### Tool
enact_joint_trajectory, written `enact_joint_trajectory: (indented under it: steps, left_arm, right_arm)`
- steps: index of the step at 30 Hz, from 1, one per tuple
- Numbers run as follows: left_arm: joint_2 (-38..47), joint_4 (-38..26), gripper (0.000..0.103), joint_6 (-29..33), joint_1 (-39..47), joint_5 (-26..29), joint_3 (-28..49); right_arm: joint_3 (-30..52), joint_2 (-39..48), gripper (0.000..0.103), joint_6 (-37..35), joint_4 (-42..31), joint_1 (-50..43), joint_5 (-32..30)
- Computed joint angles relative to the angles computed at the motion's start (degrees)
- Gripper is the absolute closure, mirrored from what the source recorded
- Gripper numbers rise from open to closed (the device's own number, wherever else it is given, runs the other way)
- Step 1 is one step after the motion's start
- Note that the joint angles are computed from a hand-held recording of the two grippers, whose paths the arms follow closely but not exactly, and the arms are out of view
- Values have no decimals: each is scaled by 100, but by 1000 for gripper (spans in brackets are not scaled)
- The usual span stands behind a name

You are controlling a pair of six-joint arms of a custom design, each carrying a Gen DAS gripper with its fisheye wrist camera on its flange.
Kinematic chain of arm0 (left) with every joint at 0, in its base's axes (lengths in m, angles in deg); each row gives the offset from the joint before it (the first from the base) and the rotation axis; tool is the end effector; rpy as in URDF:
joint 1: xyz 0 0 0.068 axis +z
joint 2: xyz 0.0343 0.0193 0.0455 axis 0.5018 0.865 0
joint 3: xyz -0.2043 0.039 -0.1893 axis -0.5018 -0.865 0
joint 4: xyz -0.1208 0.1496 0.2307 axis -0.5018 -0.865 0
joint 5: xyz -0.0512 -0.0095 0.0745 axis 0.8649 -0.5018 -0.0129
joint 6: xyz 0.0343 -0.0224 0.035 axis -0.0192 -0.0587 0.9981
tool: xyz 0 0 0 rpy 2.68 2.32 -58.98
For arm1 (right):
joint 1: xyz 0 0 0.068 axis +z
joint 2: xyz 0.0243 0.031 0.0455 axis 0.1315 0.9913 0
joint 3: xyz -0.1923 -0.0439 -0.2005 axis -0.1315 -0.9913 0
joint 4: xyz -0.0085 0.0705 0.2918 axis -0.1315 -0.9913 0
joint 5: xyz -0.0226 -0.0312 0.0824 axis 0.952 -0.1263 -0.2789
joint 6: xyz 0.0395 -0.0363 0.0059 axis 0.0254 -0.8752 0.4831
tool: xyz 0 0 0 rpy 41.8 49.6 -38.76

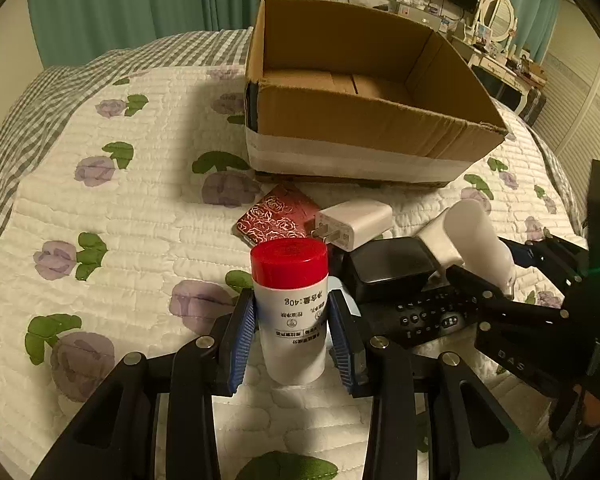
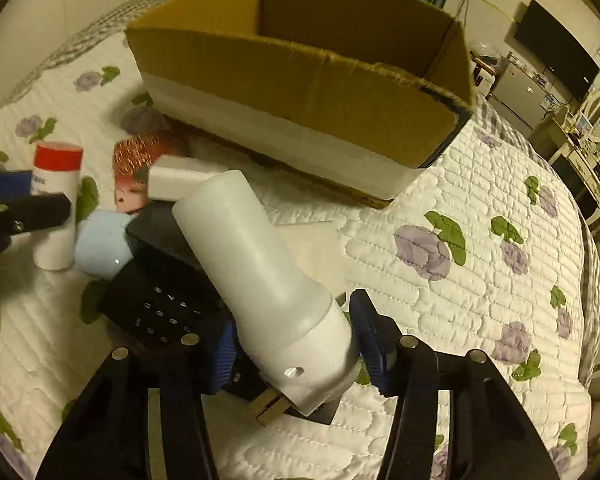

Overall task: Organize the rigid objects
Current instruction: 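Grasp the red-capped white bottle with the left tool while the right grasps the white cylindrical device, then carry both items over the cardboard box and open both tools to drop them in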

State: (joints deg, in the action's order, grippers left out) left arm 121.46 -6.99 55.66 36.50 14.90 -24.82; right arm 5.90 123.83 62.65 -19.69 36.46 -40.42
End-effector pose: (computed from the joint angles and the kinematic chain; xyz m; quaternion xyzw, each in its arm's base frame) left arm 0.2851 0.0206 0.1907 0.2055 0.9404 -0.0857 0.2571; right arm 0.2421 0.1201 0.1611 -0.0299 0.9604 -0.0549 0.2715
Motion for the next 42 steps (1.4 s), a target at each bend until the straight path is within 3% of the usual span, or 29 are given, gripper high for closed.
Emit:
enact_joint_trajectory:
  steps: [8, 24, 32, 36, 42]
  left_arm:
    - [-537, -367, 67, 7, -7, 268, 38]
    - [-1258, -1691, 67, 190, 331, 1213, 1138]
    - [-800, -1707, 67, 145, 243, 1305, 1994]
    - [-484, -1349, 67, -16, -62, 942, 2283]
    - [361, -971, 67, -363, -540, 615, 2820]
  right_arm:
    - [75, -794, 51, 501, -624, 259, 240]
    - [1567, -1268, 51, 1588, -2534, 1429, 1372]
    - [2535, -1071, 51, 1363, -2867, 1194, 1379]
    - [2991, -729, 51, 990, -2773, 900, 1345]
    - [3321, -112, 51, 364, -2262, 111, 808]
